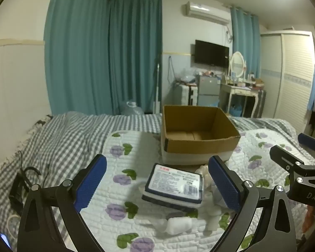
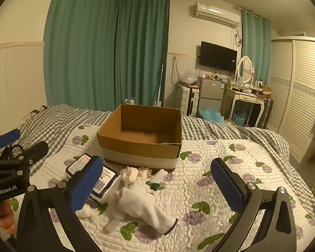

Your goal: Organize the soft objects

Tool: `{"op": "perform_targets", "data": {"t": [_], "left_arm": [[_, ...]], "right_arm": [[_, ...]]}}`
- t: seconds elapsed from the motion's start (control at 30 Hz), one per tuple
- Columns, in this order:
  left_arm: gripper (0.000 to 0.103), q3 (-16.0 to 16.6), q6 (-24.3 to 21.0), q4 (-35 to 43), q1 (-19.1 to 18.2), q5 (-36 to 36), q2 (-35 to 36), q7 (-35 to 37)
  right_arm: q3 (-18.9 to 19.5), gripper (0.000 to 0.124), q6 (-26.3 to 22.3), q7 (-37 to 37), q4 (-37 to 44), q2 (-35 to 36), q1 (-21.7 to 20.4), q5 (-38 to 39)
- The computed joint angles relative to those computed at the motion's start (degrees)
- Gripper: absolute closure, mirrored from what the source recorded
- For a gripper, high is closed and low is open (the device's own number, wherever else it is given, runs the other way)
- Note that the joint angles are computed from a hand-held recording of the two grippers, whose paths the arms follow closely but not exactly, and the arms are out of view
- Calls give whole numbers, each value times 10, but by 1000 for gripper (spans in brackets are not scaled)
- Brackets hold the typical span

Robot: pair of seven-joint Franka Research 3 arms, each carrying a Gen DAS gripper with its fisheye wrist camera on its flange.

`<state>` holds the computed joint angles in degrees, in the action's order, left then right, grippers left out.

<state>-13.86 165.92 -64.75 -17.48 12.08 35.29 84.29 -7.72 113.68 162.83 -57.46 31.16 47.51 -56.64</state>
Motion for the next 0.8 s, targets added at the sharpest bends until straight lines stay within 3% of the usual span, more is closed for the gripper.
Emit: {"op": "perform_targets", "data": {"t": [0.8], "left_arm": [[4,8,-5,11,-4,6,11,-10]], "right_arm": [[8,21,7,2,-22,-14,-6,0]]}}
